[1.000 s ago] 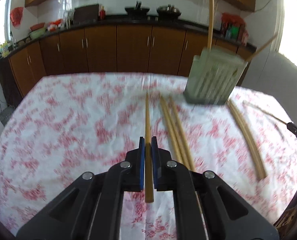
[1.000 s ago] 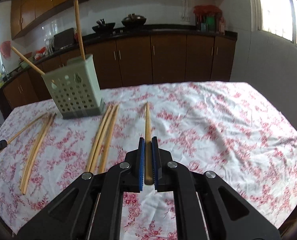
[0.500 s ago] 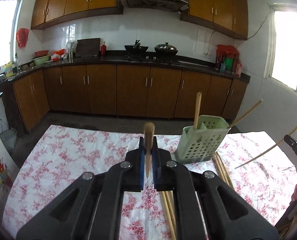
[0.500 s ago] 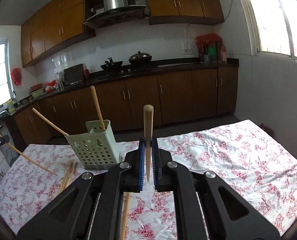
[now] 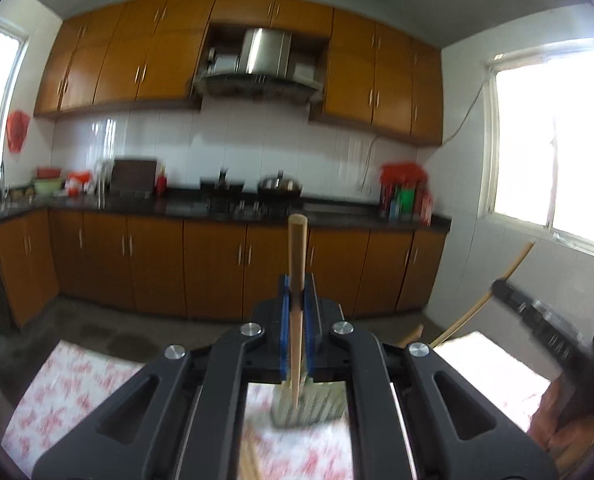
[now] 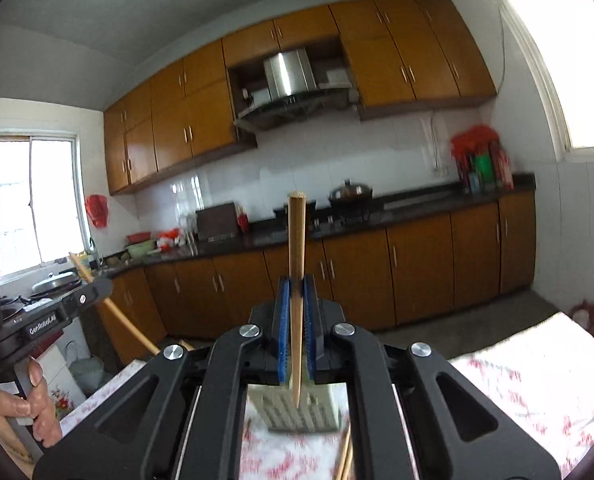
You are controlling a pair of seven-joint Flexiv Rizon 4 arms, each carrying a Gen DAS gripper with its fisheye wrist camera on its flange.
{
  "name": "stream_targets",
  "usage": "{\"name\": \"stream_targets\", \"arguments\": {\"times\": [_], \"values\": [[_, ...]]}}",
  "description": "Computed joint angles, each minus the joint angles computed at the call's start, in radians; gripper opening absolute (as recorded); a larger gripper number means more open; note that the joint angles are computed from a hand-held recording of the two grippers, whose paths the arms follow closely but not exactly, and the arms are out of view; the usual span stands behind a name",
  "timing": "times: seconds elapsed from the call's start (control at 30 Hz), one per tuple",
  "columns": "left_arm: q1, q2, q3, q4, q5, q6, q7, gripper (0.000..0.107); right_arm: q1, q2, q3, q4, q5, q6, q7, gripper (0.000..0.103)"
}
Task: Organize utensils
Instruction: 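Raise the left tool's chopstick over the holder while the right tool does likewise, then open the left tool into the holder while the right tool releases its chopstick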
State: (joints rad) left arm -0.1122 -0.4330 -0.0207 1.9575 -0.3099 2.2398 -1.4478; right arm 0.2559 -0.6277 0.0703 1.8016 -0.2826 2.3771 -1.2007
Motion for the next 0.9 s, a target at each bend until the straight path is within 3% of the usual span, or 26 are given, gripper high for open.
{"name": "stream_targets", "arguments": {"times": [0.23,0.47,0.67,0.73,0.8,0.9], "values": [[-0.050,-0.167,0.010,-0.231,-0.100,0.046,0.100,0.008,0.083,-0.086,-0.051,-0.148,0.099,-0.073,-0.069,0.008],[0.002,-0.259,-0.034,-0.306,-0.096,-0.077,0.065,0.008,0.045,-0.129,-0.020,-0.178,0.022,-0.167,-0.011,0.008],[0.030,-0.269,-0.043,-0.307,-0.049,-0.112,0.011,0.009,0.020,-0.127,0.006,-0.176,-0.018,-0.213,0.027,0.010],[0.032,-0.260,-0.037,-0.295,-0.034,-0.111,0.002,0.013,0.025,-0.117,0.000,-0.168,-0.013,-0.213,0.027,0.015],[0.023,-0.248,-0.024,-0.278,-0.036,-0.101,-0.003,0.020,0.026,-0.106,-0.002,-0.156,-0.007,-0.199,0.025,0.027],[0.023,-0.215,-0.019,-0.238,-0.039,-0.090,-0.019,0.022,0.045,-0.079,-0.022,-0.130,0.035,-0.173,0.005,0.027]]}}
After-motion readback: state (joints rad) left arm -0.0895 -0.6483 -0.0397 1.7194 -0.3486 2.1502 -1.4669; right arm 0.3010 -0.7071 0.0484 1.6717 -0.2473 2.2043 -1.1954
